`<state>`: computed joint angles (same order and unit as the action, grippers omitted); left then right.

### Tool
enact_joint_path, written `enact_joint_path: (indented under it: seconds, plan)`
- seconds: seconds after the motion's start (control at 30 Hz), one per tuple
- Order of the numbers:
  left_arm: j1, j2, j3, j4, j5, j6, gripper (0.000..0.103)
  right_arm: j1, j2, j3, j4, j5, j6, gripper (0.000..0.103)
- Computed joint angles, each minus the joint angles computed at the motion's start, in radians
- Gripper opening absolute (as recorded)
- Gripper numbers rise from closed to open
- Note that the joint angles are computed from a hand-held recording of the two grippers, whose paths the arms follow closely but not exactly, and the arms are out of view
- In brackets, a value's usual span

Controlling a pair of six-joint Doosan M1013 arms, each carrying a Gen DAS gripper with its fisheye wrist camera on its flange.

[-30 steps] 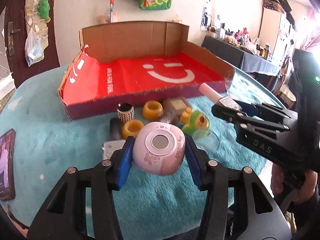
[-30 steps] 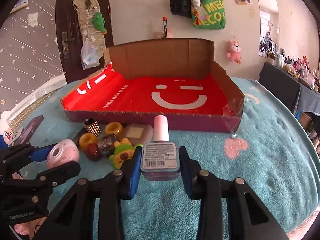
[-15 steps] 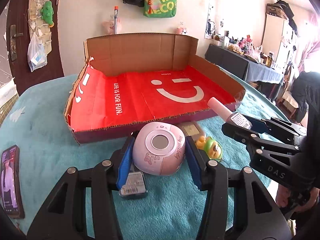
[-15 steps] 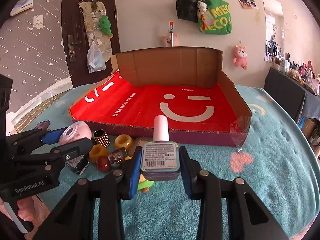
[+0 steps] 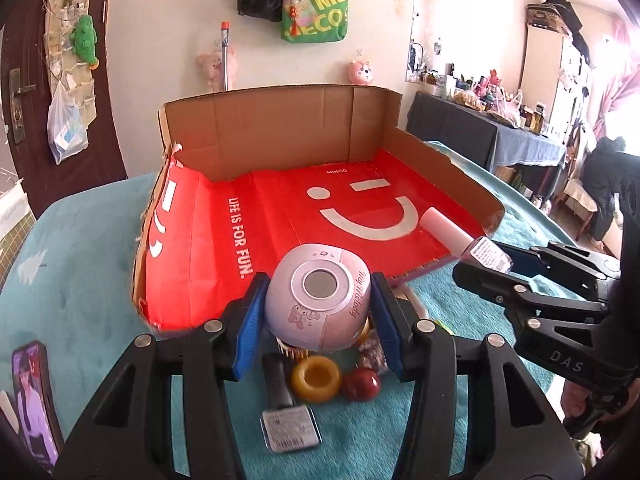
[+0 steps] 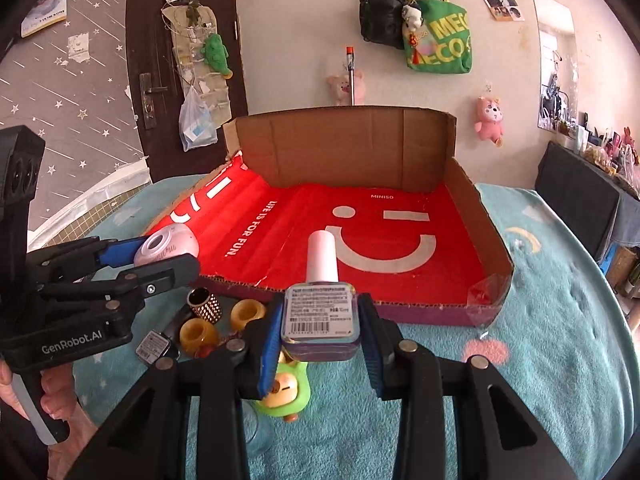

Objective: Organize rigid objects
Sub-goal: 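Carry pink case with left tool and nail polish with right tool into box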

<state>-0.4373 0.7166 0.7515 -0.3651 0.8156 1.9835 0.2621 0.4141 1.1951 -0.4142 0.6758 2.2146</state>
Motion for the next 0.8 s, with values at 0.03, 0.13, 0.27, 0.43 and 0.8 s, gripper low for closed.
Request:
enact_joint_path:
  seconds: [0.03,0.13,0.27,0.43,0.8]
  plan:
    - [0.001,0.009,-0.017,-0.003,0.01,-0.002,0.048,-0.001,0.002,-0.004,0.0,0.002,-0.004,0.038]
    - [0.0,0.026,-0.048,0.015,0.014,-0.018,0.048,-0.006,0.009,-0.02,-0.004,0.009,-0.013,0.038]
    - [0.001,0.049,-0.096,0.019,0.026,-0.03,0.048,-0.013,0.02,-0.04,0.006,0.015,-0.032,0.038]
    - [0.003,0.103,-0.199,0.03,0.087,-0.061,0.048,-0.023,0.038,-0.071,0.032,0.031,-0.065,0.038]
    - [0.004,0.288,-0.553,0.099,0.287,-0.184,0.048,-0.049,0.094,-0.148,0.115,0.091,-0.133,0.038]
